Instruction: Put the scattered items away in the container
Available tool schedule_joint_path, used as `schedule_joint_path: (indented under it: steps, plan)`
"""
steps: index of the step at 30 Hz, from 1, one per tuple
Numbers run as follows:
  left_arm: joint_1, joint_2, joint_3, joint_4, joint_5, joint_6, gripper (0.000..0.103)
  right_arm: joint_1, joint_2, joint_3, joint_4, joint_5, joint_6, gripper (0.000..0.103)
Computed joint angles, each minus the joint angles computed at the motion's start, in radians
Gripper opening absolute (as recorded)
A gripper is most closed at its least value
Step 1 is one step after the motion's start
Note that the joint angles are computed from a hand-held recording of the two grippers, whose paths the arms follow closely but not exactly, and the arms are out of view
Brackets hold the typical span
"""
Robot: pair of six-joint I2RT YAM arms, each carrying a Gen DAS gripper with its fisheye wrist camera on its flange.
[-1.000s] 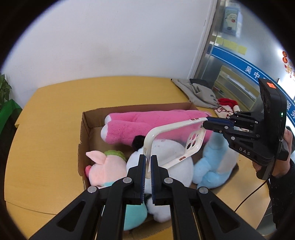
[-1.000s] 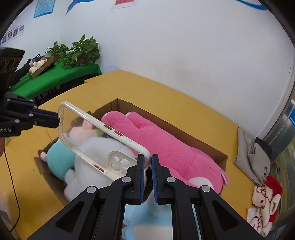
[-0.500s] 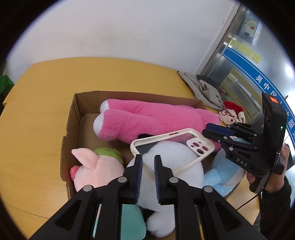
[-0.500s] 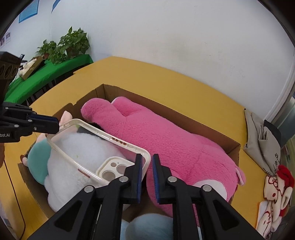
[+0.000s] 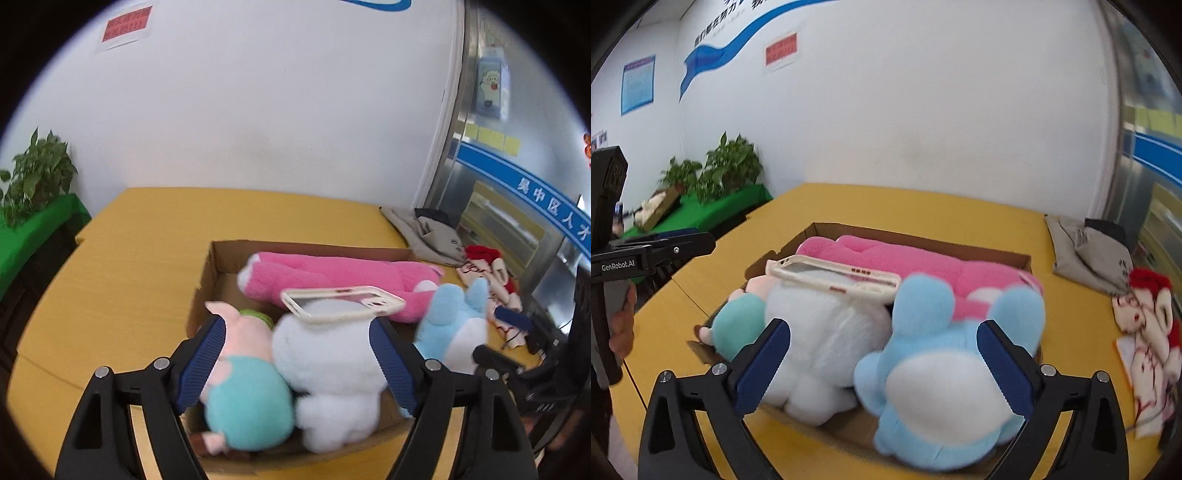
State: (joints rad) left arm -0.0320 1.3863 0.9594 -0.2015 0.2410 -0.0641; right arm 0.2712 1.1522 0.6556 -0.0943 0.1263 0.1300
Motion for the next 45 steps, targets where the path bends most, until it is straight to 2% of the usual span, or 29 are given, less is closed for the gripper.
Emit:
schedule_joint_path:
  steps: [3,7,13,21,25,29,35,45]
  plan:
    - [-0.043,-0.086,-0.114,0.060,-0.010,-0.094,0.080,0.066,-0.103,-0.105,-0.012,0.112,0.090,0.103]
    - [-0.145,-0.175,-0.256,0.159,-0.174,-0.190,0.080,0.114,-0.214,-0.192,-0.072,0.196,0.176,0.103]
    - [-0.264,-0.236,-0.360,0.194,-0.292,-0.185,0.080,0.159,-0.335,-0.253,-0.176,0.276,0.242,0.103]
    - [-0.391,-0.359,-0.439,0.151,-0.441,-0.173,0.080,0.261,-0.435,-0.293,-0.284,0.359,0.331,0.103]
    - [-0.411,-0.383,-0.443,0.118,-0.455,-0.167,0.080,0.315,-0.456,-0.296,-0.317,0.406,0.367,0.103]
    - [-0.460,-0.416,-0.477,0.121,-0.525,-0.155,0.080,0.368,-0.451,-0.302,-0.336,0.459,0.392,0.103]
    - [-0.462,-0.457,-0.530,0.147,-0.479,-0.146,0.080,0.422,-0.440,-0.311,-0.336,0.504,0.412,0.103]
    - [-0.475,-0.437,-0.553,0.154,-0.515,-0.146,0.080,0.456,-0.397,-0.329,-0.309,0.517,0.444,0.103]
